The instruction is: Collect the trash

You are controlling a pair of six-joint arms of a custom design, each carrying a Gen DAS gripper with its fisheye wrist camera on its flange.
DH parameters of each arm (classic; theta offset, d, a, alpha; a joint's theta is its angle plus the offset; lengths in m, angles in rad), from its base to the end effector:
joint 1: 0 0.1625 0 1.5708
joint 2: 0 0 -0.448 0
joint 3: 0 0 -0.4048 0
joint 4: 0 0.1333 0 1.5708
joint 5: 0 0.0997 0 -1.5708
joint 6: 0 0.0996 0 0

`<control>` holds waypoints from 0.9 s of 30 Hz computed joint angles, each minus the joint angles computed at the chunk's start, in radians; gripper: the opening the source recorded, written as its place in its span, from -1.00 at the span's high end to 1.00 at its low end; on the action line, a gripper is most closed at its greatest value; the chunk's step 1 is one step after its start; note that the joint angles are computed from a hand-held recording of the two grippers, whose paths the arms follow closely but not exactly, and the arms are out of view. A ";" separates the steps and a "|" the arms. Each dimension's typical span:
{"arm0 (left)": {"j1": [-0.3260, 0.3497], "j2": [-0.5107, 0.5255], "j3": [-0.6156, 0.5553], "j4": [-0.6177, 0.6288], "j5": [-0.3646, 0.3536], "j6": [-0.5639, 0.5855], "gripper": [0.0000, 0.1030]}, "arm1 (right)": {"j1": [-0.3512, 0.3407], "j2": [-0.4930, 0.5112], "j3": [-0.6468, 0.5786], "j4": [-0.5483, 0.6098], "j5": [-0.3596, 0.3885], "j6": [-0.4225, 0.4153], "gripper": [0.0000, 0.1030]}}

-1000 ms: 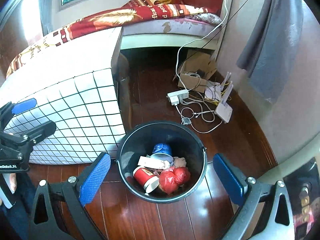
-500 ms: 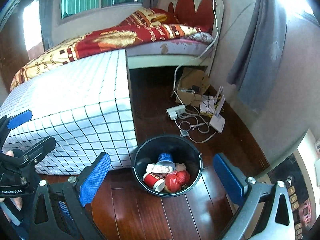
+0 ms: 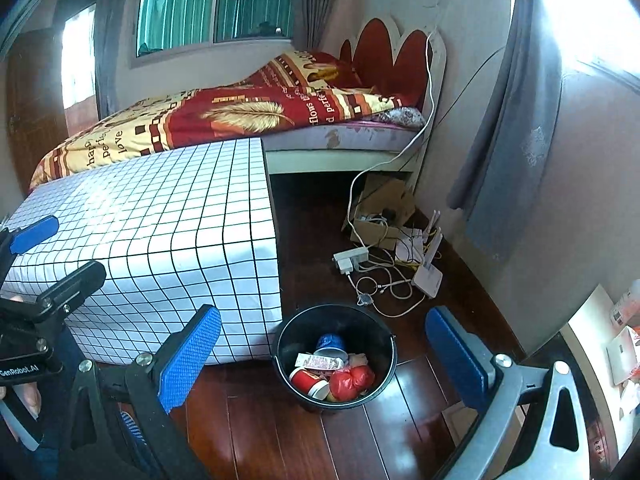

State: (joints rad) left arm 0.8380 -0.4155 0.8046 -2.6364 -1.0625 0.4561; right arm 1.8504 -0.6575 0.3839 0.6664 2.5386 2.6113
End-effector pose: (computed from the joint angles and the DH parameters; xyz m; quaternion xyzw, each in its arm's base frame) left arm -0.4781 -0.8029 0.1843 0.4422 0.8031 -0.3508 0.1906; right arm 0.2586 -0.7148 0.4319 0.0524 -0.7783 0.4395 0.4453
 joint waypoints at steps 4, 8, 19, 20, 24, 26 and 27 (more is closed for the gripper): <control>-0.003 -0.007 0.011 -0.008 -0.002 0.000 -1.00 | 0.007 -0.012 0.019 -0.021 0.004 -0.007 -1.00; -0.005 -0.005 0.008 -0.019 -0.003 0.009 -1.00 | 0.009 -0.026 0.038 -0.045 0.004 -0.014 -1.00; -0.008 -0.008 0.019 -0.021 -0.016 0.022 -1.00 | 0.013 -0.043 0.069 -0.072 0.008 -0.015 -1.00; -0.008 -0.009 0.022 -0.025 -0.016 0.024 -1.00 | 0.013 -0.042 0.068 -0.074 0.008 -0.016 -1.00; -0.009 -0.010 0.024 -0.028 -0.017 0.024 -1.00 | 0.014 -0.044 0.072 -0.075 0.009 -0.015 -1.00; -0.010 -0.011 0.025 -0.025 -0.015 0.024 -1.00 | 0.014 -0.045 0.072 -0.076 0.009 -0.014 -1.00; -0.010 -0.010 0.024 -0.028 -0.016 0.025 -1.00 | 0.014 -0.045 0.072 -0.075 0.008 -0.011 -1.00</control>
